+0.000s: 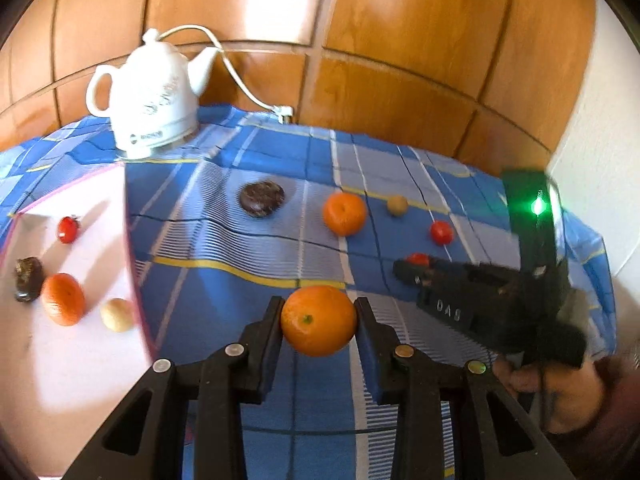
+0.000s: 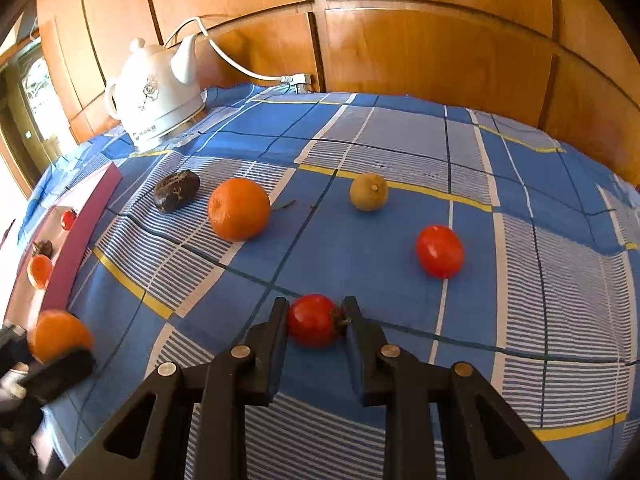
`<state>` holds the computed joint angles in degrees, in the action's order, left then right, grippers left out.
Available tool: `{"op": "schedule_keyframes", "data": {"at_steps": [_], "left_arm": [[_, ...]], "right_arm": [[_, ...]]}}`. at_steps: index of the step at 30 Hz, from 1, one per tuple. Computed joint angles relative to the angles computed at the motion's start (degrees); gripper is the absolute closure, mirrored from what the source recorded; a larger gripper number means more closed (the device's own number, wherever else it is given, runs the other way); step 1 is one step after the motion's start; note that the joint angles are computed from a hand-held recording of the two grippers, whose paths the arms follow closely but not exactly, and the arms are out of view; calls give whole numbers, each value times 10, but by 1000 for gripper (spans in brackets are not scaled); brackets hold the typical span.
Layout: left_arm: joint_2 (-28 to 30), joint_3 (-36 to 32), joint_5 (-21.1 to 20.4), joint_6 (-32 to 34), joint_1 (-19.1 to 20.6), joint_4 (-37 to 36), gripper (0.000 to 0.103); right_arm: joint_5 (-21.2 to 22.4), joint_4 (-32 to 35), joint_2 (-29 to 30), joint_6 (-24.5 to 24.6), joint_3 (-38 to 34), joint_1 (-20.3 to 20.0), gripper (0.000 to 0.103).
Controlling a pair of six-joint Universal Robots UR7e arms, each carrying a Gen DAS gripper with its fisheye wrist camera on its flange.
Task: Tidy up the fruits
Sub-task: 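Carry the orange toward the pink tray with the left gripper, then lower the orange into the tray and open the left gripper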
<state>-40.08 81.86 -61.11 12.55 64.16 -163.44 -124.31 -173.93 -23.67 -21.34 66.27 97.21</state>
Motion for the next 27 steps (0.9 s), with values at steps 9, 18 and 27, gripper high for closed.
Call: {"op": "schedule_keyframes", "data": {"at_steps": [9, 18, 27], "left_arm": [[-54, -9, 49, -90, 25, -11, 68], [-68, -51, 95, -140, 67, 24, 68], [-16, -148, 114, -93, 82, 61, 68]], "right_arm": [[12, -7, -3, 2, 7, -3, 76], [13, -11, -3, 0, 8, -3, 76], [16, -12, -5, 2, 10, -4, 76]]}}
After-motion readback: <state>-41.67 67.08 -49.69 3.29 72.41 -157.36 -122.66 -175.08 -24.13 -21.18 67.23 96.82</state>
